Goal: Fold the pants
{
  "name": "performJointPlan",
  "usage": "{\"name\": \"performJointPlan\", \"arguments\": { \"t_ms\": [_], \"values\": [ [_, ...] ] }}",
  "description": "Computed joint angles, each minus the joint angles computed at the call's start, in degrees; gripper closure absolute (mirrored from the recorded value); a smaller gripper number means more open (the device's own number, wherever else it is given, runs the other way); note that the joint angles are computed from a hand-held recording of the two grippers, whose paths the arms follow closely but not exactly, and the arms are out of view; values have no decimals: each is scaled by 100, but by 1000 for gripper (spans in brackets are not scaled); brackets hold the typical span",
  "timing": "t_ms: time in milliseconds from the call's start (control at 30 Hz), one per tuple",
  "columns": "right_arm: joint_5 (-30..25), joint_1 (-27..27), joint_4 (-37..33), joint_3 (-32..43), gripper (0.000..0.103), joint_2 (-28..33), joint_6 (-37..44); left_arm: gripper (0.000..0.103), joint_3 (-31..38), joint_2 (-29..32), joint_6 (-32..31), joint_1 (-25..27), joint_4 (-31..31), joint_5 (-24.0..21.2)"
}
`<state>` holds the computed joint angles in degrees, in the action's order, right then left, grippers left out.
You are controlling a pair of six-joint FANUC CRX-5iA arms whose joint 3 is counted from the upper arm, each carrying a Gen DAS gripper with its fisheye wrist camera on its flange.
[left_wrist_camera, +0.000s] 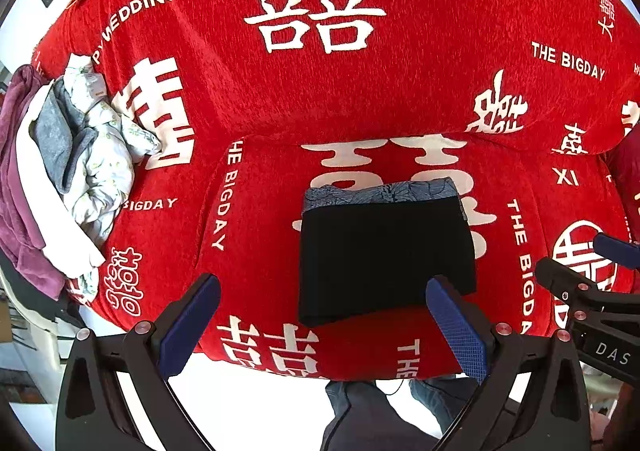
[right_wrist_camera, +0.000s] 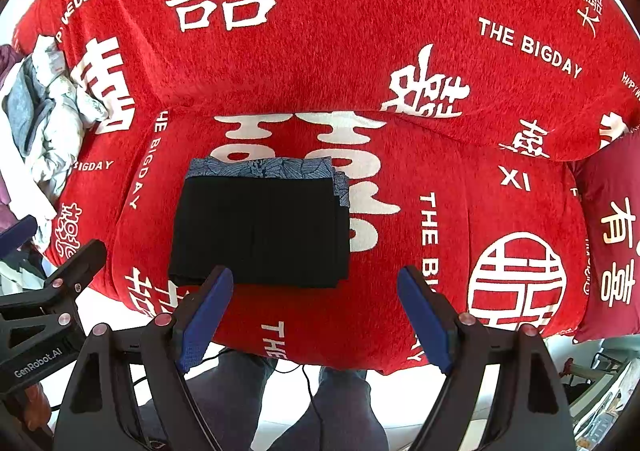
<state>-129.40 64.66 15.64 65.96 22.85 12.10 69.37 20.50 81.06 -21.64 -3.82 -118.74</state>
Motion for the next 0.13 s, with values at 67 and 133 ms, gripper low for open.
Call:
{"name": "performJointPlan", "arguments": {
  "t_ms": [67, 133],
  "values": [
    [-4, 0, -3, 8, 16, 3, -1, 0, -27, -13, -2, 20, 51, 30],
    [-3, -5, -3, 10, 16, 4, 10, 0, -46, -28, -19, 20, 68, 51]
  ]
}}
